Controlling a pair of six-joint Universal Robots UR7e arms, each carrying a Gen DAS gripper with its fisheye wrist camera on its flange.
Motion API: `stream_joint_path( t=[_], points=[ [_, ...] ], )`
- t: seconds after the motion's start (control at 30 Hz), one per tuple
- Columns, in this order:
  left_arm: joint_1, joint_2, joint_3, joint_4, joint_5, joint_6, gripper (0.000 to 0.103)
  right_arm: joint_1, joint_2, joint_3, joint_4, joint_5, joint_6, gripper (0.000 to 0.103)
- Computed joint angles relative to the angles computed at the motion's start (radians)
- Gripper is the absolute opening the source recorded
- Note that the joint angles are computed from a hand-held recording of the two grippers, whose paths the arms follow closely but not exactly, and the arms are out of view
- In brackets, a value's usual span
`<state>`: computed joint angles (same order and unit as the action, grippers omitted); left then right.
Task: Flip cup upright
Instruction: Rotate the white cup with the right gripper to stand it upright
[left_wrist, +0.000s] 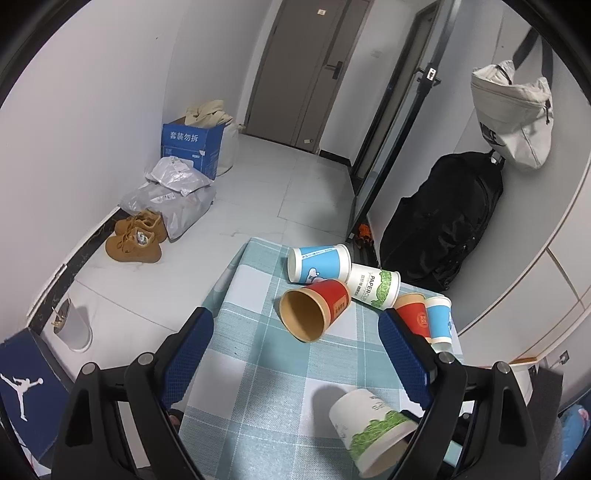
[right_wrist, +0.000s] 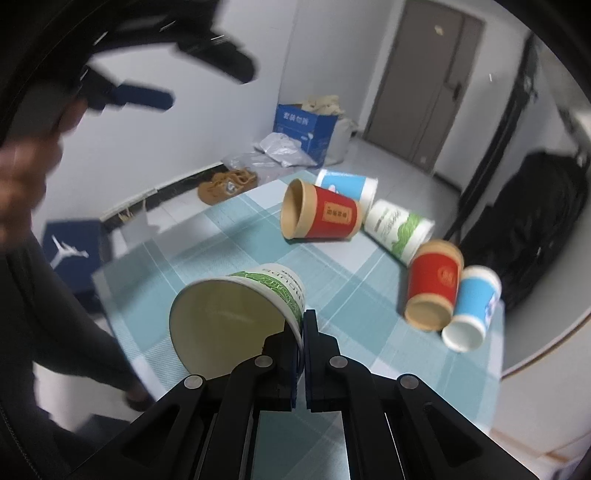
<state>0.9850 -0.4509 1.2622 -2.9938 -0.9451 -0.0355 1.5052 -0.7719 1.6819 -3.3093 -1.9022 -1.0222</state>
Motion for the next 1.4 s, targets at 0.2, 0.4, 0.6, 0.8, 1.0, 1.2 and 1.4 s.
stream_joint_path(
  t=[0.2,0.4,0.6,0.8,1.0,1.2,1.4],
  points=[
    [-0.004,-0.005,0.009,-0.014,-0.013,0.001,0.088,-0.015,-0.104,-0.029,0.298,0.045,0.228,0.001],
    [-0.011,0.015,-0.017,0.006,-0.005,0.002,0.088,-0.019,-0.174,-0.077,0.537,0.082,0.334,0.001],
    [-0.011,0.024,-0.038,0.051,-0.029,-0.017,0.088,-0.014,-0.173,-0.184,0.833,0.028,0.428,0.002],
    [-0.006,0.025,-0.056,0.112,-0.043,-0.061,0.088,-0.024,-0.110,-0.320,1.031,-0.001,0.564,0.002],
    [-0.002,0.029,-0.067,0.151,-0.044,-0.075,0.088,-0.032,-0.034,-0.424,1.087,-0.025,0.648,0.002],
    [-0.004,0.031,-0.068,0.174,-0.039,-0.063,0.088,-0.037,0.003,-0.467,1.089,-0.030,0.708,0.005],
    [-0.006,0.029,-0.058,0.186,-0.041,-0.048,0.088,-0.044,-0.003,-0.430,0.961,0.014,0.688,0.013]
  ],
)
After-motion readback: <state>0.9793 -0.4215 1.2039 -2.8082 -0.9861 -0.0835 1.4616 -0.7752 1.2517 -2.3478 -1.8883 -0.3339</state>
